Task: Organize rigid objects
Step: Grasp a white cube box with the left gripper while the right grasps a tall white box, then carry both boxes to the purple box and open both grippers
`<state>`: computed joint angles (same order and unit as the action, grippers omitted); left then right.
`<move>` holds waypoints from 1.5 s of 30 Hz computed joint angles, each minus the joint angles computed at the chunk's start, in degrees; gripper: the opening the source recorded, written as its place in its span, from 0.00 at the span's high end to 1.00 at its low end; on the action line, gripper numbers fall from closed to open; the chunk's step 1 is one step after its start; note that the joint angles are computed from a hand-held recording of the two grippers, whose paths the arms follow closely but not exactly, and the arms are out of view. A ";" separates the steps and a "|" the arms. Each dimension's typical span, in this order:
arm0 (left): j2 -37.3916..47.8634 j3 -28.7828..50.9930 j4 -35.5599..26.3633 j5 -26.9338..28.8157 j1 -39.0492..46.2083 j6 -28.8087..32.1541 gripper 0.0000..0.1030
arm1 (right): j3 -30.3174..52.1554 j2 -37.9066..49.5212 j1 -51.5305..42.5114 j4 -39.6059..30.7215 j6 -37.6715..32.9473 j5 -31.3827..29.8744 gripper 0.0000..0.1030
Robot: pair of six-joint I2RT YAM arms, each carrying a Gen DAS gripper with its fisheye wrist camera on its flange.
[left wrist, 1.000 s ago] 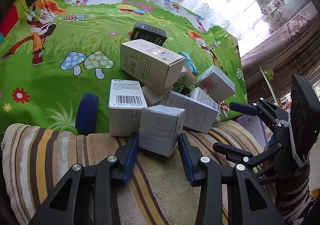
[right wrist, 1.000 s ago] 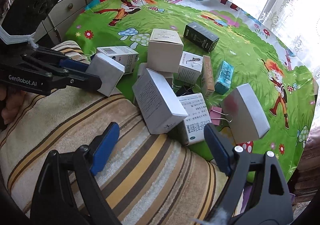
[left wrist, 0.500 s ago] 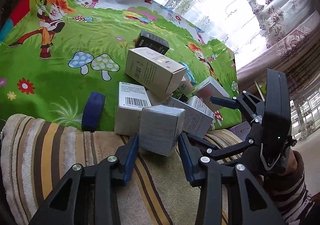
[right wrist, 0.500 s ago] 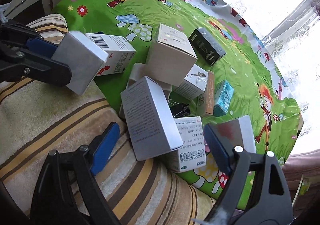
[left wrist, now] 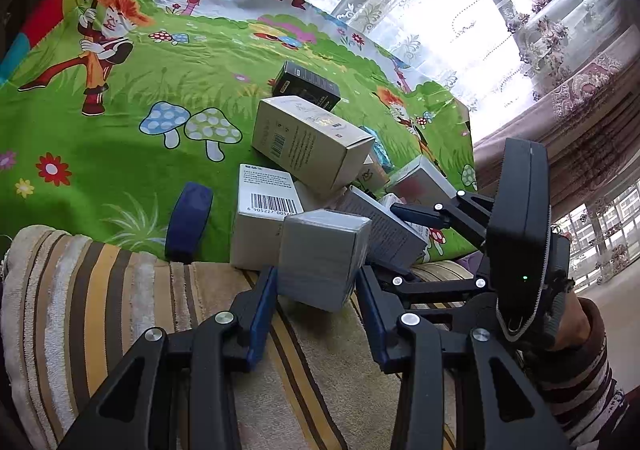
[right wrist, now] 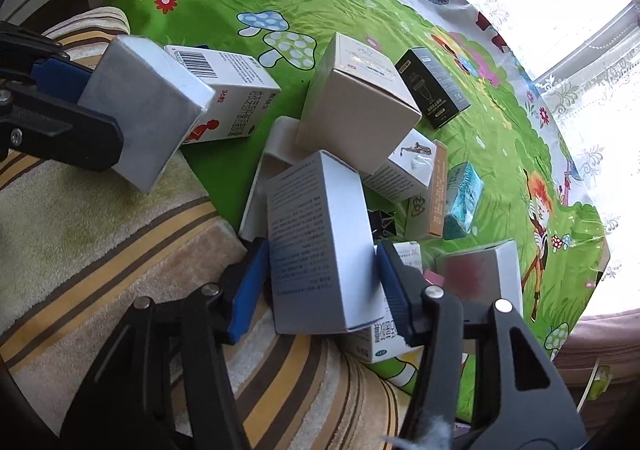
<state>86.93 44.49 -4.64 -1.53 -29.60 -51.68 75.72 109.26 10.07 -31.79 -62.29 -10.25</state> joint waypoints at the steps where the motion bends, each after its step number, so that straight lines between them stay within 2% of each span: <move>1: -0.07 -0.04 0.01 -0.11 -0.05 -0.08 0.60 | 0.29 -0.06 -0.32 -0.65 0.20 -0.79 0.43; 7: -0.68 -0.16 -0.30 -1.20 -0.56 -0.29 0.60 | 1.01 -2.03 -3.41 -4.00 1.74 -6.53 0.43; 14: -1.22 0.51 -0.71 -1.90 -2.78 -0.83 0.60 | 3.07 -4.05 -10.22 -10.97 4.20 -14.42 0.43; 23: 2.73 6.81 -1.31 -1.54 -8.25 -0.74 0.60 | 8.20 -3.31 -21.92 -18.49 7.01 -21.12 0.43; 30: 12.75 19.13 -2.99 1.53 -12.67 1.78 0.60 | 14.02 0.78 -32.86 -22.26 8.68 -24.81 0.43; 39: 24.14 34.77 -5.08 6.65 -15.89 2.37 0.60 | 24.61 9.09 -43.43 -25.18 12.14 -25.44 0.42; 45: 33.13 49.10 -10.67 8.57 -18.48 5.50 0.60 | 29.23 12.71 -47.25 -21.61 19.14 -23.72 0.42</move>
